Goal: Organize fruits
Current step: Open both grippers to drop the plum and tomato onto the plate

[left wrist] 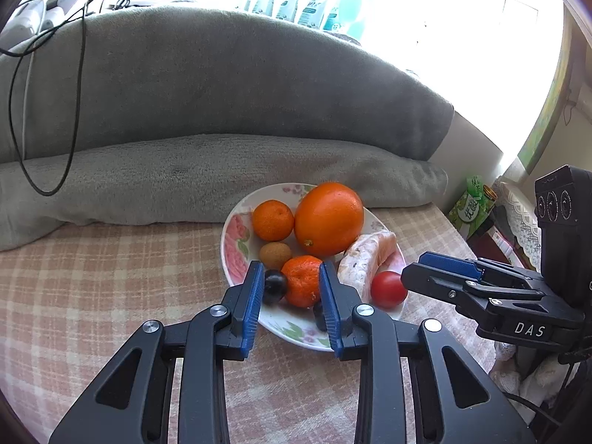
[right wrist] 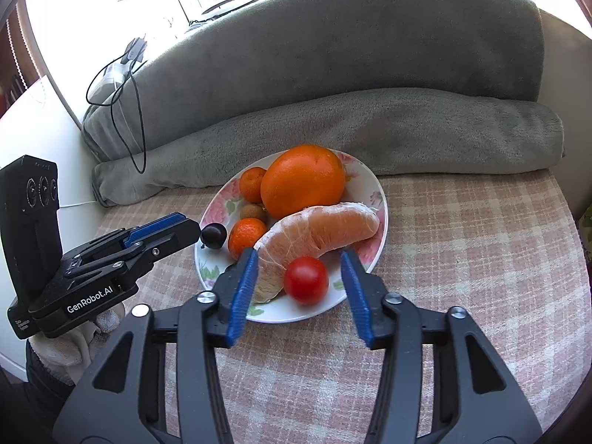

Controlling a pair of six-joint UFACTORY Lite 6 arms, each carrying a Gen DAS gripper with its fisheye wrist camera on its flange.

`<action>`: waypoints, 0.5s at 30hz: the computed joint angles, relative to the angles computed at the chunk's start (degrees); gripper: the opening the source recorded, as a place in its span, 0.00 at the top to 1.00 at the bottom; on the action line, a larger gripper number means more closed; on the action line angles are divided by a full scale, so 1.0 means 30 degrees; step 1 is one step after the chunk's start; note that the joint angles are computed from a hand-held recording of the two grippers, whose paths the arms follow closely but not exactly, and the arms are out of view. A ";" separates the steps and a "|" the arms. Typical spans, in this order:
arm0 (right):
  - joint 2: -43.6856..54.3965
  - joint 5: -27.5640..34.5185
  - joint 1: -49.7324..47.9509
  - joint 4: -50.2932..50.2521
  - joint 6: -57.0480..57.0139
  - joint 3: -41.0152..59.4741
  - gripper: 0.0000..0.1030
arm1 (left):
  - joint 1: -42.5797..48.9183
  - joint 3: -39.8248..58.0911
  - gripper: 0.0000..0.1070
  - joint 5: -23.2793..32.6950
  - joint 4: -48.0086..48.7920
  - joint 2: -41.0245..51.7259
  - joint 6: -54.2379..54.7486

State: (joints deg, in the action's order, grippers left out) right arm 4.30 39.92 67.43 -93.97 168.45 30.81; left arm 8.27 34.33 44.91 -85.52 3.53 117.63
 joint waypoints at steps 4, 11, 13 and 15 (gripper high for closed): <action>-0.0056 0.0067 -0.0001 0.0258 -0.0468 0.0063 0.47 | 0.0115 -0.0008 0.69 0.0046 0.0033 -0.0044 0.0050; -0.0094 0.0978 0.0649 0.2102 -0.2143 0.0338 0.36 | 0.0396 -0.0222 0.49 0.0131 -0.0219 -0.0279 0.0260; -0.0285 0.1284 0.0805 0.2678 -0.2558 0.0307 0.30 | 0.0491 -0.0222 0.47 0.0144 -0.0235 -0.0328 0.0234; -0.0506 0.1707 0.1018 0.3049 -0.2659 0.0195 0.22 | 0.0607 -0.0265 0.39 0.0182 -0.0331 -0.0405 0.0320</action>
